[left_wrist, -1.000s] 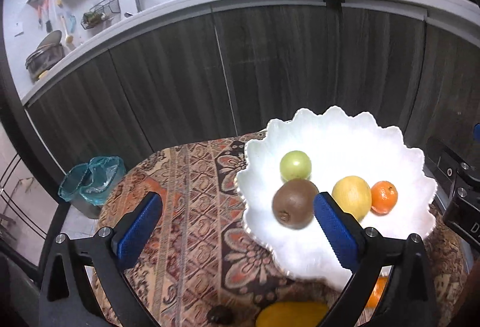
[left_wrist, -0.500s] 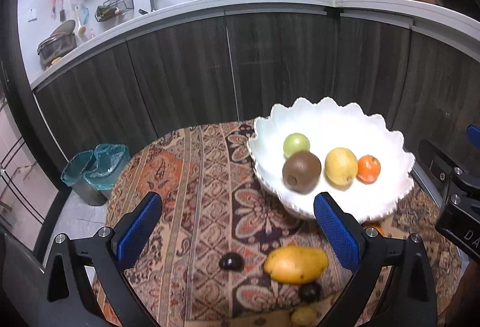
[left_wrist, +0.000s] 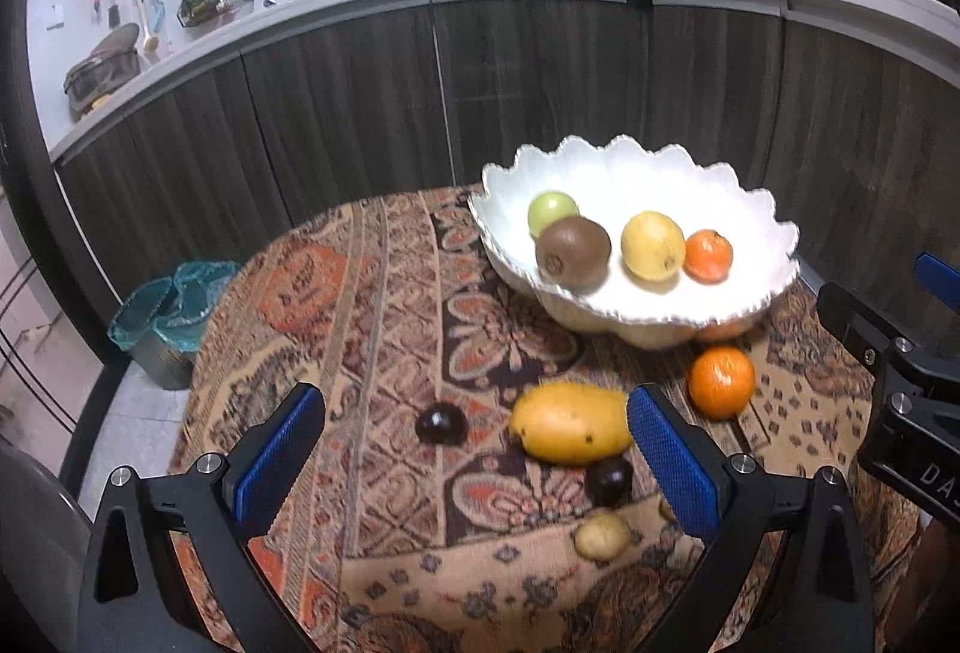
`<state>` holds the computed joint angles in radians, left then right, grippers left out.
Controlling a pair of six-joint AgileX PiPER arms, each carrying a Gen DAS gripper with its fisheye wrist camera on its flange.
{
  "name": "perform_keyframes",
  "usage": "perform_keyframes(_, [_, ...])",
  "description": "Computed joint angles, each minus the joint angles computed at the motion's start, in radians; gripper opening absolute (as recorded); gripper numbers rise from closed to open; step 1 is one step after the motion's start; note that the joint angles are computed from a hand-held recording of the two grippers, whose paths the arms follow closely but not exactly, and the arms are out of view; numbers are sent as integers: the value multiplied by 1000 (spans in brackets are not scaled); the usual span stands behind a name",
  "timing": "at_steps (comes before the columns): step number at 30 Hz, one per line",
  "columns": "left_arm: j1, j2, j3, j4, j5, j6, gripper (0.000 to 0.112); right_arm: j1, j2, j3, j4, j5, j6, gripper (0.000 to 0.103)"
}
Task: Organize fruits
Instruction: 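Withdraw both open tools from the bowl, then grasp the small potato with the left tool while the right tool grasps the smaller brown potato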
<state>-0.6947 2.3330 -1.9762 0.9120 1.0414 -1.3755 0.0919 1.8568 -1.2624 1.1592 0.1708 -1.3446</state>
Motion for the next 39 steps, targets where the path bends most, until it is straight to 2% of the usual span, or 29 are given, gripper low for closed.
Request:
perform_keyframes(10, [-11, -5, 90, -8, -74, -51, 102, -9, -4, 95, 160, -7, -177, 96])
perform_keyframes(14, [-18, 3, 99, -13, -91, -50, 102, -22, 1, 110, 159, 7, -172, 96])
perform_keyframes(17, [-16, 7, 106, -34, -114, -40, 97, -29, 11, 116, 140, 12, -156, 96])
perform_keyframes(24, [-21, 25, 103, -53, -129, -23, 93, -43, 37, 118, 79, 28, -88, 96])
perform_keyframes(32, [-10, 75, 50, -116, -147, 32, 82, -57, 69, 102, -24, 30, 22, 96])
perform_keyframes(34, [-5, 90, 28, -146, -149, 64, 75, -59, 74, 101, -28, 32, 25, 96])
perform_keyframes(38, [3, 100, 15, -177, -167, 94, 69, -62, 88, 94, -48, 38, 46, 96])
perform_keyframes(39, [6, 107, 4, -193, -168, 115, 64, -62, 89, 93, -56, 40, 55, 96])
